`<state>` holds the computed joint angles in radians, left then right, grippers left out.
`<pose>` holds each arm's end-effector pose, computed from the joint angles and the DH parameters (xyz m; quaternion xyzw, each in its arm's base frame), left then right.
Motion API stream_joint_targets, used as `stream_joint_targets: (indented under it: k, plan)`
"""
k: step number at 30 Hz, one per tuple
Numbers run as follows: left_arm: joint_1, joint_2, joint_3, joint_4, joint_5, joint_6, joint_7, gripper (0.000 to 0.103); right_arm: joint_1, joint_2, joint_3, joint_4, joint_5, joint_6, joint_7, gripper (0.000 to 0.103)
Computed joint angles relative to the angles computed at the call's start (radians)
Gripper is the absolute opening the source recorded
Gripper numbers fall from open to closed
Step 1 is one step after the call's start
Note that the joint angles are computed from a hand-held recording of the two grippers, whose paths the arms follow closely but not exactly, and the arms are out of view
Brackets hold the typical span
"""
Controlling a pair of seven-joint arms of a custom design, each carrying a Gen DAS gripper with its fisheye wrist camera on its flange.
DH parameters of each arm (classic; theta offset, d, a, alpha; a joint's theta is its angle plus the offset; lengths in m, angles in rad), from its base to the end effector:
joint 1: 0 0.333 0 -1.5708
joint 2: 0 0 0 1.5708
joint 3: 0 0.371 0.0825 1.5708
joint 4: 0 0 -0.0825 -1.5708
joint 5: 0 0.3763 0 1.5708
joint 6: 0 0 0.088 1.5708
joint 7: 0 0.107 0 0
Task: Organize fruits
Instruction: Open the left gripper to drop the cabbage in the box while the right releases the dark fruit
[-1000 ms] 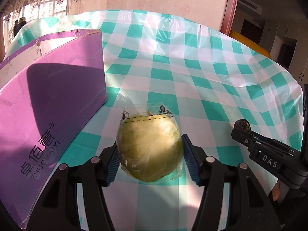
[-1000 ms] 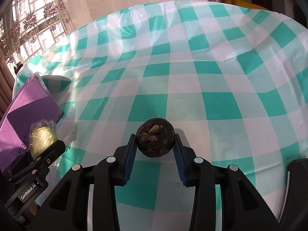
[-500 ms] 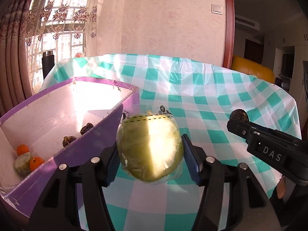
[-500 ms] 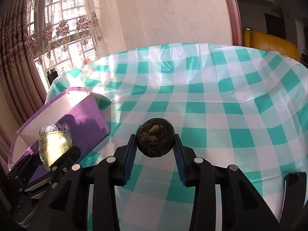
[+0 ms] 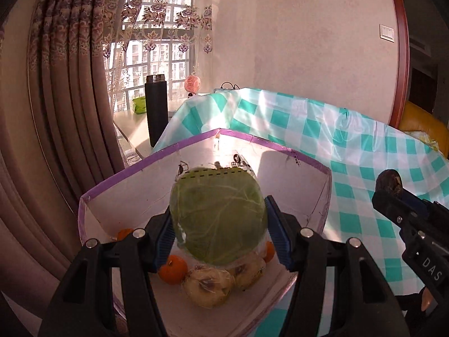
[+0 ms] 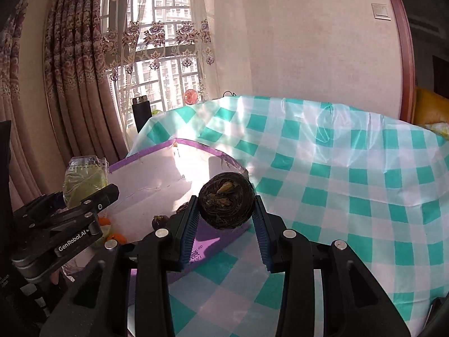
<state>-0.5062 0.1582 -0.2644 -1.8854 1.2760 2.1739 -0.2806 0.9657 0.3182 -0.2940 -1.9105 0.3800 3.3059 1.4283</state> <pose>0.4805 -0.4021 0.5197 -0.7149 0.4893 -0.3006 0.3988 0.5332 0.4089 0.5270 -0.7295 0.4472 -0.2260 0.4656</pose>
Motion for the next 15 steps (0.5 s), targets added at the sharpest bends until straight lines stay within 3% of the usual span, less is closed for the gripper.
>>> stream_joint_targets:
  k: [6,8,15]
  plan:
    - [0.069,-0.057,0.015,-0.084,-0.128,0.049,0.040,0.059,0.011,0.088,-0.007,0.154,-0.086,-0.142,0.040,0.038]
    - [0.086,-0.052,0.014,-0.082,-0.177,0.044,0.102,0.059,0.058,0.139,-0.072,0.229,-0.148,-0.228,0.083,0.038]
    - [0.113,-0.016,0.020,-0.045,-0.338,0.015,0.302,0.059,0.053,0.282,-0.085,0.483,-0.327,-0.519,0.151,0.038]
